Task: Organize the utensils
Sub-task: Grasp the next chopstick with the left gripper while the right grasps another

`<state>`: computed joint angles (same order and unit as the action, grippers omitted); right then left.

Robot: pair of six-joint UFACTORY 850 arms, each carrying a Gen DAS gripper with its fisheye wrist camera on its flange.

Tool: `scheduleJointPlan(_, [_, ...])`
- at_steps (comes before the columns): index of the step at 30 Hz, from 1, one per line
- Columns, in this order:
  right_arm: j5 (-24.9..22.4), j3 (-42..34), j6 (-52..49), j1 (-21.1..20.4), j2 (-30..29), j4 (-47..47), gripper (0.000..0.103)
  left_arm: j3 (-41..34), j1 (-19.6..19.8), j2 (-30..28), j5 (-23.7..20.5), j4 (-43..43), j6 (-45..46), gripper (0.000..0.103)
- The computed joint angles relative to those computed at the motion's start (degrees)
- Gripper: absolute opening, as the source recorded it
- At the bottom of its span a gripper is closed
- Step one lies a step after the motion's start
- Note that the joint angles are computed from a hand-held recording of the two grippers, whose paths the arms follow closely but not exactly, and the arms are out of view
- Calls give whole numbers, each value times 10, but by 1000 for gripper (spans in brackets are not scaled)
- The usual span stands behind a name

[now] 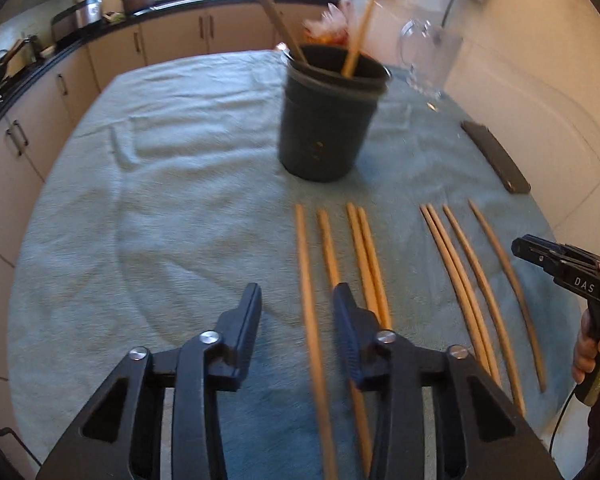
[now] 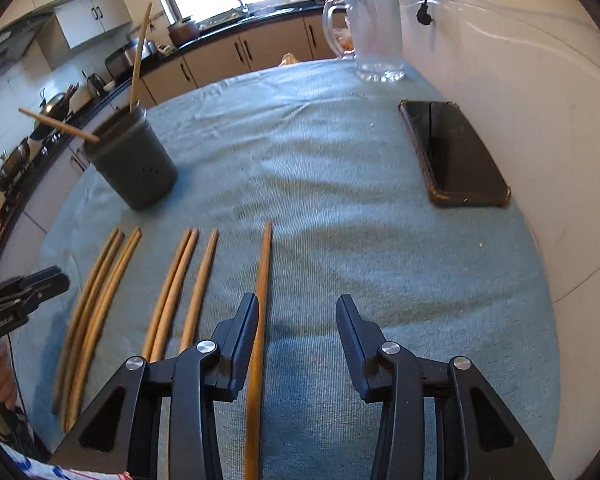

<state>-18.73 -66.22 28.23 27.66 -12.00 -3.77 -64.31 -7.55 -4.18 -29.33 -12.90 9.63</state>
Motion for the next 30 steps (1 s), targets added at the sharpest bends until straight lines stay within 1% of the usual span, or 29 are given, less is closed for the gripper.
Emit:
scheduleJointPlan(3, [5, -2, -40, -1, -6, 35, 43, -12, -8, -17, -3, 13, -7, 31])
scheduleJointPlan(5, [5, -7, -52, 1, -13, 42, 43, -22, -14, -27, -7, 33, -20, 22])
scheduleJointPlan(7, [-1, -13, -31, 8, -20, 14, 38, -32, -20, -37, -13, 64, -43, 14])
scheduleJointPlan(9, [-9, -20, 16, 15, -26, -47, 35, -40, -18, -47, -20, 72, -53, 12])
scheduleJointPlan(10, [-11, -25, 23, 17, -30, -57, 33, -44, -17, -52, -23, 71, -54, 8])
scheduleJointPlan(11, [-14, -28, 23, 17, -32, -59, 30, -45, -17, -54, -21, 73, -57, 7])
scheduleJointPlan(13, [-19, -34, 29, 18, -37, -66, 25, -49, -16, -60, -18, 70, -60, 7])
scheduleJointPlan(15, [-26, -40, 44, 19, -41, -84, 15, -52, -12, -63, -19, 60, -60, 7])
scheduleJointPlan(17, [-32, -44, 43, 17, -43, -78, 10, -48, -7, -58, -21, 50, -61, 7])
scheduleJointPlan(19, [-36, -42, 15, 11, -40, -44, 9, -41, -1, -51, -26, 44, -61, 6])
scheduleJointPlan(22, [-55, -37, 12, 10, -32, -47, 9, -31, 10, -41, -39, 27, -50, 7])
scheduleJointPlan(26, [-63, -32, -36, -3, -26, 9, 9, -43, 19, -47, -69, 2, -30, 7])
scheduleJointPlan(28, [-73, -41, -44, -6, -32, 20, 9, -51, 19, -52, -74, 11, -39, 7])
scheduleJointPlan(30, [-88, -57, -33, -4, -43, 4, 9, -67, 15, -64, -80, 31, -55, 7])
